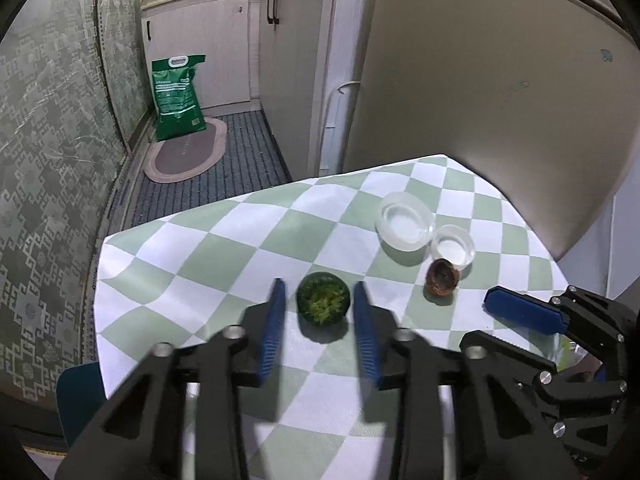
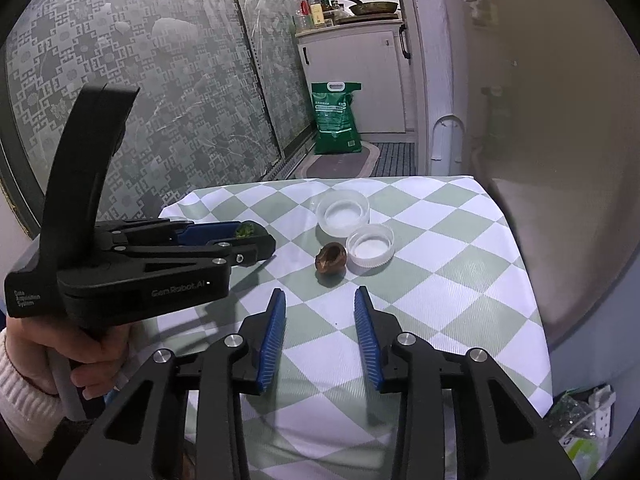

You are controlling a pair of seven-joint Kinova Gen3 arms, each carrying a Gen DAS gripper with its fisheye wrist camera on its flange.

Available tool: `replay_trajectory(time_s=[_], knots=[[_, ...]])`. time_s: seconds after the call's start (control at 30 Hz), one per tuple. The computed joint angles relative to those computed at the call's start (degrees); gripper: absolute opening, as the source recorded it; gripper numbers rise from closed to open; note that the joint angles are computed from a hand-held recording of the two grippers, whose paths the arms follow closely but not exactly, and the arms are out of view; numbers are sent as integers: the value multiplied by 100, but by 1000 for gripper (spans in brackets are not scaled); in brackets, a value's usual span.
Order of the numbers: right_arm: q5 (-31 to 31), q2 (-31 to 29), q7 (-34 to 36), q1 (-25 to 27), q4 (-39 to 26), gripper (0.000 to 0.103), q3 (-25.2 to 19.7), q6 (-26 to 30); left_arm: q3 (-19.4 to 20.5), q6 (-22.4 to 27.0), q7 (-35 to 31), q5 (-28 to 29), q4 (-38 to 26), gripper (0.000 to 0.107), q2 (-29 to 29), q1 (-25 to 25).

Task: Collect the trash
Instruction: 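Grasp the green round fruit with the left tool while the right tool grasps the brown nut shell, then carry the green fruit into the teal bin and open the left tool while the right tool carries the shell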

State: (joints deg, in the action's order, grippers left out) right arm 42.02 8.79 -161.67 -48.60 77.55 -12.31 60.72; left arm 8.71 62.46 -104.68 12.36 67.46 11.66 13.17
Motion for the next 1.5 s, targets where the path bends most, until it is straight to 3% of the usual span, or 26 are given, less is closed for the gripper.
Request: replay_trajectory(time_s=[0.23,0.63,0.97,1.1,1.5], knots=[[-46,246,240,-31,-357,34,109,195,-16,-27,-139,332,100,25,-96,-194],[1,832,660,-374,-1202,34,470,888,-218,264,-1082,1427,384,25,-497,-903],[-14,1287,1154,-669,-1860,19,770,1313,-507,510,-1791,1925,714,25,-846,-1289],[-108,1366,1261,-725,-2028,19,849,1302,-673,590,-2092,2202,810,25,-969,-1473],[-414,2034,2212,-1114,-3651,19,1173,1364,-1040,859,-2572,2568,830,25,-1014,-2049]])
